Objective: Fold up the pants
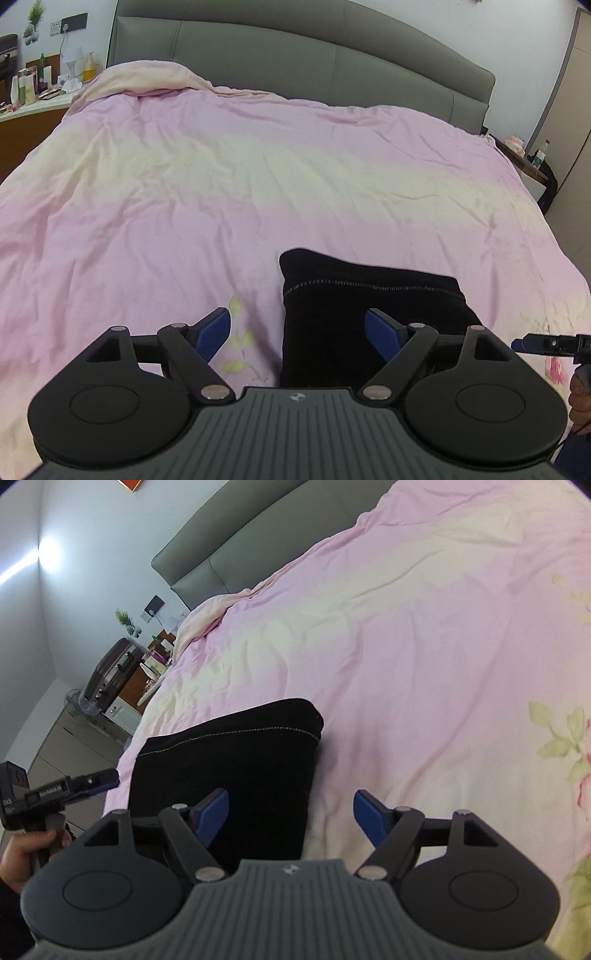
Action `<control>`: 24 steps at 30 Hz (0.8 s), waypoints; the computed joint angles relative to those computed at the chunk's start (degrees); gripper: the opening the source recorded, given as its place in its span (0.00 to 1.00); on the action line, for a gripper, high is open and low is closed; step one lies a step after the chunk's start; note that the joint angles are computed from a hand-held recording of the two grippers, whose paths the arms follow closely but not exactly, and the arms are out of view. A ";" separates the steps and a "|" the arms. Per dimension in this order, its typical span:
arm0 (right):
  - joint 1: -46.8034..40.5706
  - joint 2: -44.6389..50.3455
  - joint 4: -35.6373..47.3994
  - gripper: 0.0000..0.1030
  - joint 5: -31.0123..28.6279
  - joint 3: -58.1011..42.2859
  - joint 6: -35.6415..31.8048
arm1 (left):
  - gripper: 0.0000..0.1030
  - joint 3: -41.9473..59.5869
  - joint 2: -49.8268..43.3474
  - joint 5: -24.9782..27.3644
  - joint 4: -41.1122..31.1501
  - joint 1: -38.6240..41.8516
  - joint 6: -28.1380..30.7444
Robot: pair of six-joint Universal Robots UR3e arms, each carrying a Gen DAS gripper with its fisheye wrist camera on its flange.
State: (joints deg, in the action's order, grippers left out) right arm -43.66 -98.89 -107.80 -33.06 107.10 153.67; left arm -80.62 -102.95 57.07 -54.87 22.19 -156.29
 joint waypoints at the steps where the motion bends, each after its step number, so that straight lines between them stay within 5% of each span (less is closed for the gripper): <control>1: -0.19 -0.77 1.94 0.70 0.11 0.05 -0.64 | 0.94 -0.43 0.48 0.25 -0.85 0.10 0.52; 9: 4.64 -1.32 6.24 0.78 -1.81 -2.25 -3.15 | 0.94 -2.40 1.23 1.75 -11.44 0.20 8.00; 18: 10.43 5.17 -0.71 0.81 -2.86 -2.86 4.65 | 1.00 3.35 -6.57 -4.41 -20.36 1.42 8.59; 24: 10.14 10.33 2.23 0.89 1.56 -3.65 5.50 | 1.00 8.90 -13.60 -9.27 -28.52 3.11 10.51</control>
State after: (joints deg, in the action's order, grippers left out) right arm -33.52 -88.56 -105.57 -31.50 103.45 159.17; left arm -71.72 -116.55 47.80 -83.39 25.31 -145.78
